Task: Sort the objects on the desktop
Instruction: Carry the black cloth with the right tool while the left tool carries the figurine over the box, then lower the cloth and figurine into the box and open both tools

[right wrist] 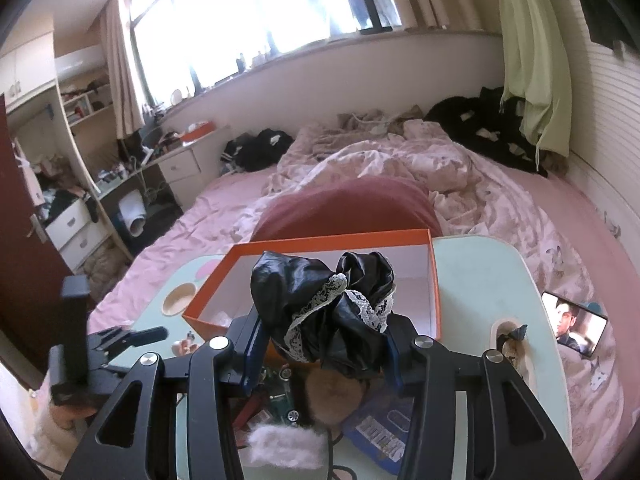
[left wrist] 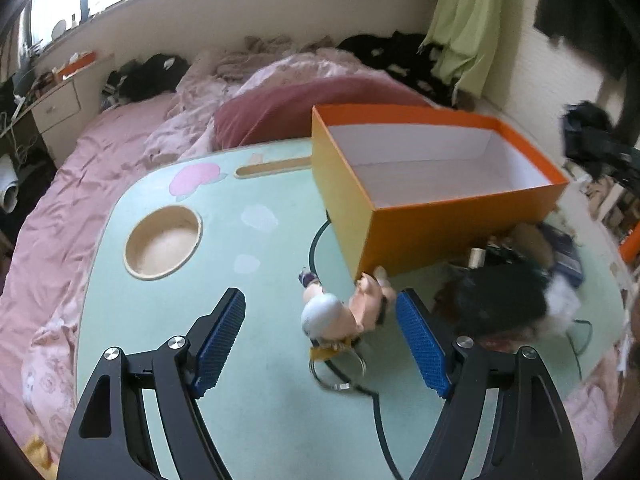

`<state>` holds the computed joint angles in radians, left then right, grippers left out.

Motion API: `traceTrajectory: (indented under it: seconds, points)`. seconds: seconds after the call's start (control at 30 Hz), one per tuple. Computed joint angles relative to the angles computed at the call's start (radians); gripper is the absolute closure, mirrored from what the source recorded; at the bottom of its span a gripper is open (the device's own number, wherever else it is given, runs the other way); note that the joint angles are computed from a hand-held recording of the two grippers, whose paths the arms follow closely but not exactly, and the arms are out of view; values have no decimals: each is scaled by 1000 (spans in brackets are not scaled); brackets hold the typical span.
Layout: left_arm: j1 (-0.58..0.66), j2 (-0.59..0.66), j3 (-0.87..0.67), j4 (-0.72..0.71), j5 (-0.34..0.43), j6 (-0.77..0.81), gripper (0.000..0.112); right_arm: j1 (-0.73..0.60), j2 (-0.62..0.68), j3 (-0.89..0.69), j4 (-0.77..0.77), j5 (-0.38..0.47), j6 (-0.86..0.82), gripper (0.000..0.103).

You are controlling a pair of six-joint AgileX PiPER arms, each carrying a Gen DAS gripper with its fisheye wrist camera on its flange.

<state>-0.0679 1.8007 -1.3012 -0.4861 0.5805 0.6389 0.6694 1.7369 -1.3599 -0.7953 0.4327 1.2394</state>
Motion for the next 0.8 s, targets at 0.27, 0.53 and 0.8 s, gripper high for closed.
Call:
traceTrajectory:
  seconds: [0.27,0.53,0.8]
  points:
    - [43,20,11,-125,57,100,76,-12,-2,14,19,2,-3,56]
    - [145,-103,37,-341,139,252,76,-23,-87,95,-146,-28,190,56]
    - [69,-37,-249,-370,221,172,76,-66,-65,-10,5,-9,7,56]
